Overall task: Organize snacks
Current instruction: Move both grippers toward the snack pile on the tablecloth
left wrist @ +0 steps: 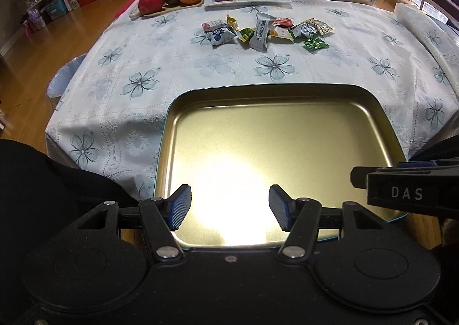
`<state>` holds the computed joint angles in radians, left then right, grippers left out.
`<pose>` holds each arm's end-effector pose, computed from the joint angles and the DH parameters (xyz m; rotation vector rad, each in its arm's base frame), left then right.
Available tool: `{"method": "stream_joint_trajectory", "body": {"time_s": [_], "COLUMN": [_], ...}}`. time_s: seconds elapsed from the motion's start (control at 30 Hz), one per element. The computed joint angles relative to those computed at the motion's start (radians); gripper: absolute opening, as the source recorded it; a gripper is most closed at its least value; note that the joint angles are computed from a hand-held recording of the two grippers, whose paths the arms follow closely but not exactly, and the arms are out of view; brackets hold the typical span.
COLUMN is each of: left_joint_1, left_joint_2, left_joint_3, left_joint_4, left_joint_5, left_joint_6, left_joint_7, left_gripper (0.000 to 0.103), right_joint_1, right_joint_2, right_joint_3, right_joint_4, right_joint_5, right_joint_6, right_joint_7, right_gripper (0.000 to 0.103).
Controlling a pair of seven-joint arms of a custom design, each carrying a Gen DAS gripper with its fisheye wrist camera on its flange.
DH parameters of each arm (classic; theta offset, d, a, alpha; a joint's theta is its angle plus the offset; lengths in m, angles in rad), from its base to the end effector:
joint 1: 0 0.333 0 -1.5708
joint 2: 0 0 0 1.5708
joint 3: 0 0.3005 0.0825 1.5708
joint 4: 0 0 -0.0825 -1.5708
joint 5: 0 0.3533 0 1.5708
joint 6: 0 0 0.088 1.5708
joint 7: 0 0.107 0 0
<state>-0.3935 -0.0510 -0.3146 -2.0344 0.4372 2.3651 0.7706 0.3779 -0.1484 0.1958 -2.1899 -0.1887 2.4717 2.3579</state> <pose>0.4166 -0.3532 0.5044 -1.7506 2.0697 -0.4972 0.4299 0.2826 0.4936 -1.8399 2.0063 -0.3035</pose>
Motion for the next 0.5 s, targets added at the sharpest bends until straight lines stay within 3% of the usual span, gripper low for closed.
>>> {"method": "stream_joint_trajectory", "body": {"time_s": [0.27,0.5], "left_joint_1": [0.028,0.043], "left_joint_2": [0.09,0.22], "left_joint_3": [0.031,0.058], "left_joint_4": [0.173,0.365], "left_joint_5": [-0.151,-0.117], "left_joint_6": [-0.055,-0.115], "left_joint_7": [0.178,0.194], "left_gripper": [0.063,0.062], "right_joint_1": [-0.006,-0.03], "right_joint_2": [0.084,0.193], "right_joint_3": [-0.051,-0.095], "right_joint_4": [0.145,0.309], "right_joint_5": [0.136,0.195], "right_joint_6": [-0.088,-0.128], "right_joint_7": [-0.155,-0.227], "right_gripper": [0.06,0.059]}}
